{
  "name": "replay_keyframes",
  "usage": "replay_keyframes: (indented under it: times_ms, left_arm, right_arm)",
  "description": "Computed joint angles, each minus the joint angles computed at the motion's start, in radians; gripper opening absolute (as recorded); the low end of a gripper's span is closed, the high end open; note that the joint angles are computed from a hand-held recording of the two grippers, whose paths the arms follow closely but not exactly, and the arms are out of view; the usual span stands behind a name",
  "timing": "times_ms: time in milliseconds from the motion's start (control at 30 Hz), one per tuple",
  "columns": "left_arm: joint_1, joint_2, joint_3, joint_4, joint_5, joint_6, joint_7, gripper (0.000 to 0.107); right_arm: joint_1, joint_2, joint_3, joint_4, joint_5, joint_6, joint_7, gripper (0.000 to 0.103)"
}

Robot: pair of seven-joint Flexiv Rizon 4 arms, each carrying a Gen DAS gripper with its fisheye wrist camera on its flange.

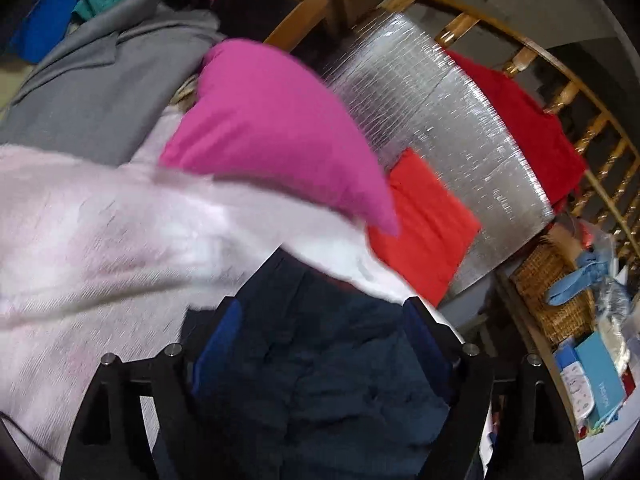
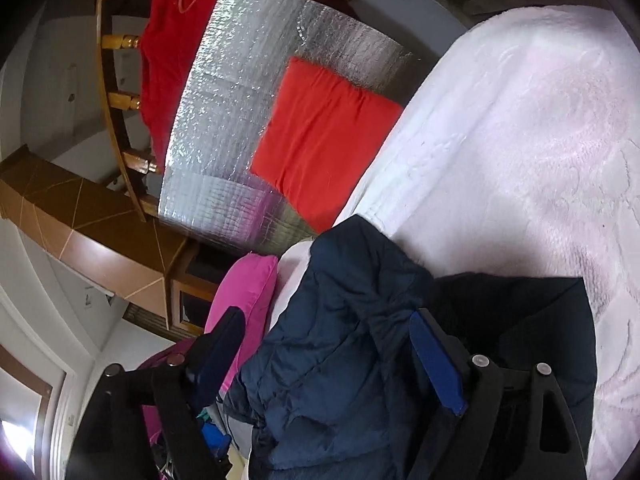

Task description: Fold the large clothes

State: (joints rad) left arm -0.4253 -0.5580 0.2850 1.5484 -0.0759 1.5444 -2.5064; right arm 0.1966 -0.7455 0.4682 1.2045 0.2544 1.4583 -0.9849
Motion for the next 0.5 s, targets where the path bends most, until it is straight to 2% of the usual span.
replay_keyframes:
  times_ms: [67, 133, 233, 333, 367, 500]
  left_arm:
    - [-0.016, 0.015, 0.007, 0.027, -0.005, -0.023, -0.023, 0.083]
    - [-0.051, 0.027, 0.045, 0.029, 0.014, -0.089, -0.063, 0.083]
    - [-0.076, 0.060, 0.056, 0.016, 0.061, -0.274, -0.086, 0.083]
    - [-0.117, 0.092, 0.077, 0.004, 0.158, -0.404, -0.132, 0.083]
    - [-0.142, 0.103, 0.093, -0.011, 0.207, -0.473, -0.151, 0.083]
    - [-0.161, 0.136, 0.077, -0.030, 0.310, -0.615, -0.164, 0.083]
  right_arm:
    - [0.003, 0.015, 0.002, 0.013, -0.007, -0.011, -0.012, 0.086]
    - [0.032, 0.040, -0.032, 0.034, -0.026, -0.028, -0.001, 0.085]
    - [0.074, 0.075, -0.080, 0.067, -0.062, -0.061, 0.015, 0.078]
    - [0.105, 0.102, -0.100, 0.094, -0.098, -0.114, 0.006, 0.069]
    - [0.126, 0.111, -0.121, 0.099, -0.121, -0.148, 0.011, 0.068]
    - [0.191, 0.143, -0.183, 0.127, -0.183, -0.223, 0.035, 0.067]
